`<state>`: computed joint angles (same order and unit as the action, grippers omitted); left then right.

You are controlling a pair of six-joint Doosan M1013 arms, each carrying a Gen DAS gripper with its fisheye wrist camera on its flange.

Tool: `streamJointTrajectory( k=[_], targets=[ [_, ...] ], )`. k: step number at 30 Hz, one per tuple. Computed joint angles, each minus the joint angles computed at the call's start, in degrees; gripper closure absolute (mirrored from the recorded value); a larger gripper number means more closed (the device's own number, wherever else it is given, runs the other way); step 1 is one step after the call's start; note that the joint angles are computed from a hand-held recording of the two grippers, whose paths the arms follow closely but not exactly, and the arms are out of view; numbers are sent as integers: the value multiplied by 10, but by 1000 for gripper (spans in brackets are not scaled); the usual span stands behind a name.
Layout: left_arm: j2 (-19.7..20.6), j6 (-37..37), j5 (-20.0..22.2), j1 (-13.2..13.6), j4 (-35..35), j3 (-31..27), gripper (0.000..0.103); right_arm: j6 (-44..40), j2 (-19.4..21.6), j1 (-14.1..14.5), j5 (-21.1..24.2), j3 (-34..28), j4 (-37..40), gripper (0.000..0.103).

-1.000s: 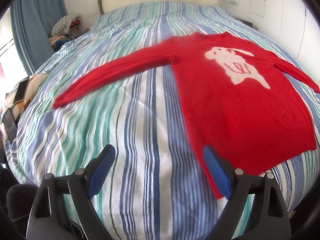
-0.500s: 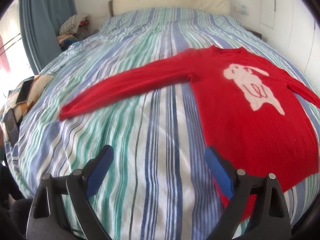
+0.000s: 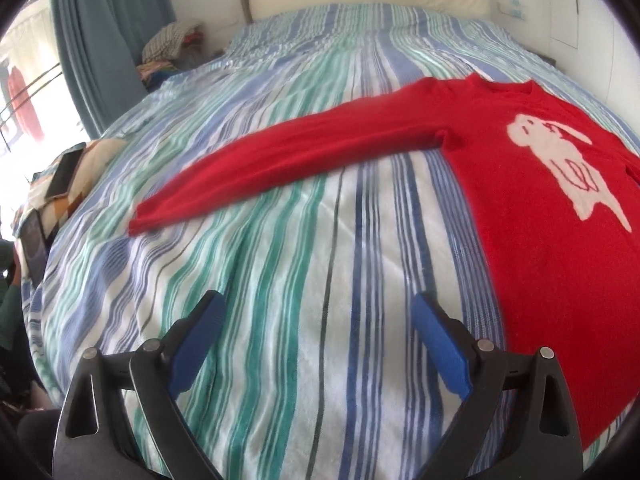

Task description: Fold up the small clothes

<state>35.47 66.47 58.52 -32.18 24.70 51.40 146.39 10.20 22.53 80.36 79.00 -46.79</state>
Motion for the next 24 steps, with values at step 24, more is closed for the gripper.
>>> streamJointTrajectory(
  k=[24],
  targets=[
    [-7,-44,-36,5,25,19,6,-73,-56,-131,-267,71,253,11]
  ],
)
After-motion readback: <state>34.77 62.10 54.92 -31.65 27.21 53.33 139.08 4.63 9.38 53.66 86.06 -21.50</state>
